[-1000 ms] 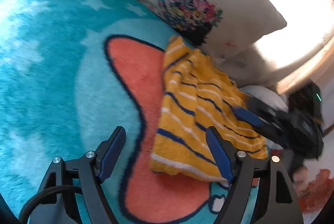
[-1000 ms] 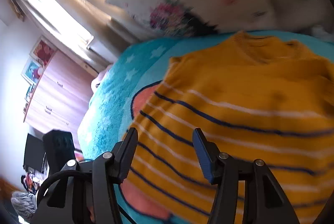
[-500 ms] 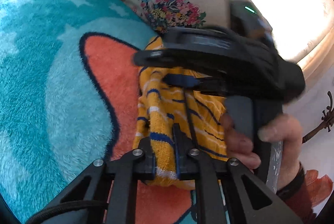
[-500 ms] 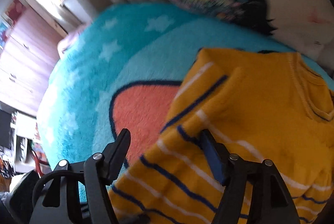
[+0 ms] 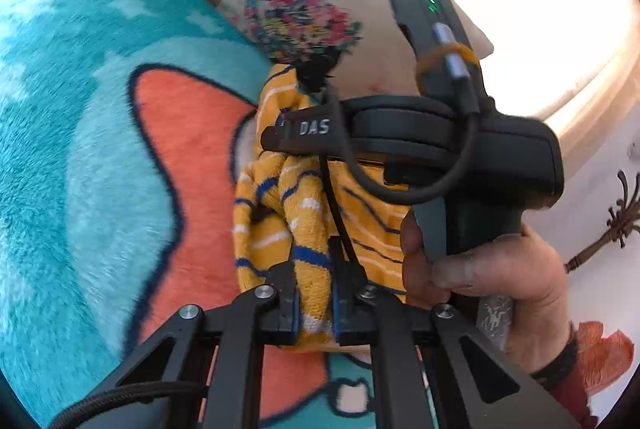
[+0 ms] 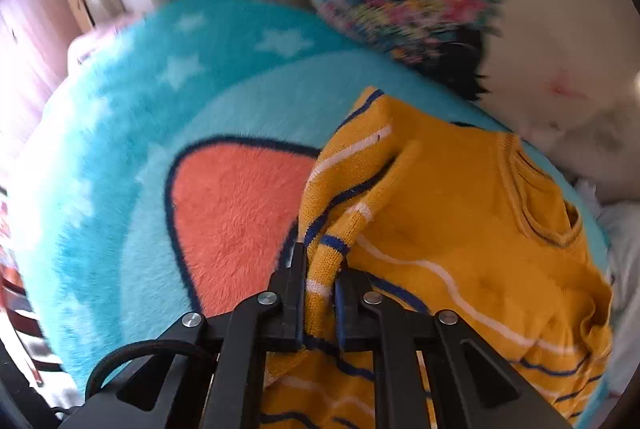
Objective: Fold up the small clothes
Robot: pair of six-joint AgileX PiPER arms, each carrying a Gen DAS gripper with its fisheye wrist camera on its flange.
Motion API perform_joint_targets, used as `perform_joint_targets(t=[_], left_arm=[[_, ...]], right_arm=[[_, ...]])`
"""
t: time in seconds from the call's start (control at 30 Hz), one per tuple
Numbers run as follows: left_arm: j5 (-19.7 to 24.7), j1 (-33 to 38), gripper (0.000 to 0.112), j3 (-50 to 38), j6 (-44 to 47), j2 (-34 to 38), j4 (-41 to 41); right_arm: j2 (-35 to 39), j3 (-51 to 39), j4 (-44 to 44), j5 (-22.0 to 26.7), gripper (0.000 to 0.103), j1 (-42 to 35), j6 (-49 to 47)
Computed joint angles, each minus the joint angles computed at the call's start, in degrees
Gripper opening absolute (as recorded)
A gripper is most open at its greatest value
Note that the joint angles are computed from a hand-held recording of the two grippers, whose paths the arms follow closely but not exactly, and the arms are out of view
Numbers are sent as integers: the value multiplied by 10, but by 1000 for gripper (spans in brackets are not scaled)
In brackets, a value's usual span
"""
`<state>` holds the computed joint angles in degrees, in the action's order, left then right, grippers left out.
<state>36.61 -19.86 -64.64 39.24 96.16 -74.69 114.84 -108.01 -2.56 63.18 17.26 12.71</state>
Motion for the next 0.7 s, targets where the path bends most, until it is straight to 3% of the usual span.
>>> perform_joint_targets(t=[0.2, 0.23, 0.27, 0.3, 0.37, 0.53, 0.7], left_arm=[[7, -77, 11, -62, -41, -18, 53], [9, -89, 14, -65, -30, -26, 45], [8, -98, 26, -64, -21, -35, 41], [6, -108, 40, -63, -13, -43, 39], [-8, -126, 52, -60, -3, -53, 37], [-24, -162, 53, -103, -104, -21, 144], [12, -175, 53, -167, -201, 52, 216]], right_arm=[[-177, 197, 128, -116, 9, -127, -85], [-201, 220, 155, -126, 9, -156, -105], [-229, 249, 182, -133, 9, -188, -128], [-258, 278, 212, -134, 9, -225, -158], [-304, 332, 269, -129, 9, -302, -215], [-347, 428, 388, -92, 9, -506, -373], [-318, 472, 463, -71, 9, -624, -477]])
